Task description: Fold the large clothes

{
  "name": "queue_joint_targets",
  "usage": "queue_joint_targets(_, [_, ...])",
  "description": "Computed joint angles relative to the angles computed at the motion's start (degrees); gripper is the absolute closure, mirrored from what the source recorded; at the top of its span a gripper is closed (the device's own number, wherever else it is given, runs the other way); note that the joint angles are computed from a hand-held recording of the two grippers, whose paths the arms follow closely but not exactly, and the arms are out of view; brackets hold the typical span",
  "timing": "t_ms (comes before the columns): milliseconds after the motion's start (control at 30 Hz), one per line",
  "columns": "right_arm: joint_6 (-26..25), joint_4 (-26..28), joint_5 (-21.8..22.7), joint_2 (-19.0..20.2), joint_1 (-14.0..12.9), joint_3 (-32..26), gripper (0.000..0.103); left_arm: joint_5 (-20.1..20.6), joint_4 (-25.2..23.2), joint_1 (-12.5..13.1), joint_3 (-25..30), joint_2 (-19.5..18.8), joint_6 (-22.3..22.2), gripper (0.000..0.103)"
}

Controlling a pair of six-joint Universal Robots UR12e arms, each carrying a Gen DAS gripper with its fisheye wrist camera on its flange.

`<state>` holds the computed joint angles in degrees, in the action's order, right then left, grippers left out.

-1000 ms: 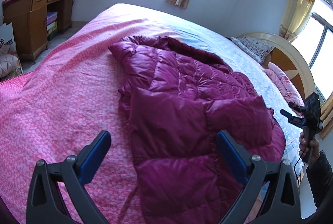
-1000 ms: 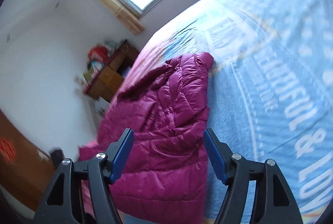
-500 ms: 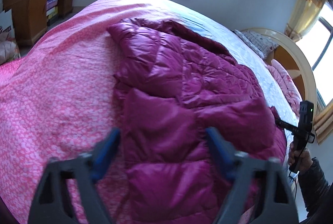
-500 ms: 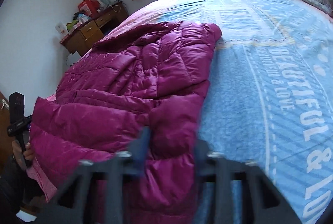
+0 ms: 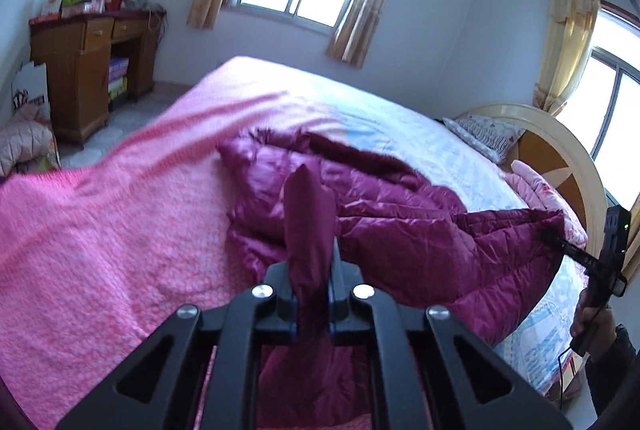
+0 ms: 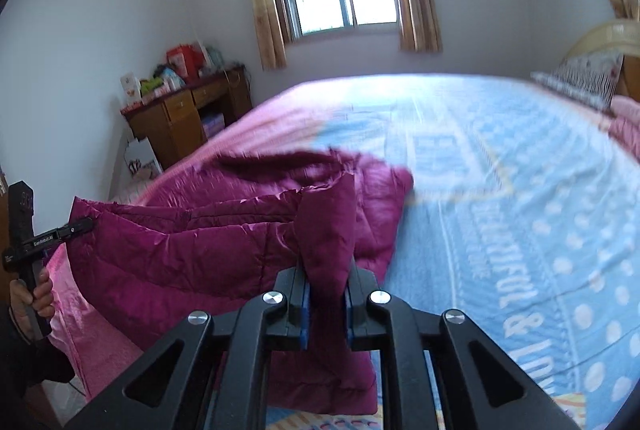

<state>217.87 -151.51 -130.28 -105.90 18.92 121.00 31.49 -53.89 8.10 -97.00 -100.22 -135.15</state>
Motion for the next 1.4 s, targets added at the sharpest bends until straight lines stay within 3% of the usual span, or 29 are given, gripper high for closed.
queue_joint_targets(133, [-3.7, -2.7, -2.6, 1.4, 0.6, -2.1, 0.091, 0.9, 3.0, -1.1, 1.6, -0.3, -3.4, 0.094])
queue_joint_targets(267, [-11.8, -4.2, -3.8, 3.3, -1.5, -5.4, 0.092, 3.7, 9.2, -3.8, 5.8, -2.9, -11.0, 0.094])
queue_joint_targets(367, [-15.5, -5.0, -2.9, 4.7, -4.8, -7.9, 0.092, 6.3, 13.4, -5.9, 9.9, -5.5, -17.5, 0.094])
queue_joint_targets(433, [-16.3, -5.2, -2.0, 5.7, -7.4, -9.4, 0.092, 7.5, 13.1, -7.3, 13.7, -7.9, -20.2, 0.094])
queue_joint_targets(633, [-13.4, -6.0, 3.8, 10.0, -16.4, -12.8, 0.092, 17.1, 18.7, -12.8, 22.9, -15.7, -30.5, 0.094])
queue_joint_targets(700, [-11.3, -6.9, 7.2, 11.6, -19.5, -12.8, 0.092, 20.3, 19.8, -14.3, 24.3, -17.4, -31.5, 0.094])
queue_joint_targets(800, [-9.0, -5.7, 7.6, 14.1, -21.9, -12.8, 0.092, 26.5, 20.6, -16.7, 25.6, -20.0, -31.2, 0.094])
queue_joint_targets(933, [-4.6, 0.0, 8.7, 16.4, -24.3, -11.9, 0.092, 34.8, 19.4, -18.9, 25.8, -22.3, -29.7, 0.094])
queue_joint_targets(1033, [-3.9, 3.2, 9.7, 17.4, -24.9, -10.5, 0.092, 35.2, 15.9, -19.0, 25.7, -22.8, -30.9, 0.086])
queue_joint_targets(1167, [-4.2, 4.7, 11.9, 17.5, -25.6, -10.7, 0.092, 35.8, 15.4, -19.2, 25.3, -22.8, -31.2, 0.084])
queue_joint_targets(1267, [-3.8, 7.6, 13.7, 18.1, -26.3, -11.6, 0.092, 38.1, 13.8, -19.8, 25.9, -22.8, -30.9, 0.082])
queue_joint_targets(1400, [-3.3, 9.3, 12.1, 18.3, -25.8, -12.2, 0.087, 42.9, 15.6, -21.3, 25.7, -22.7, -29.1, 0.082])
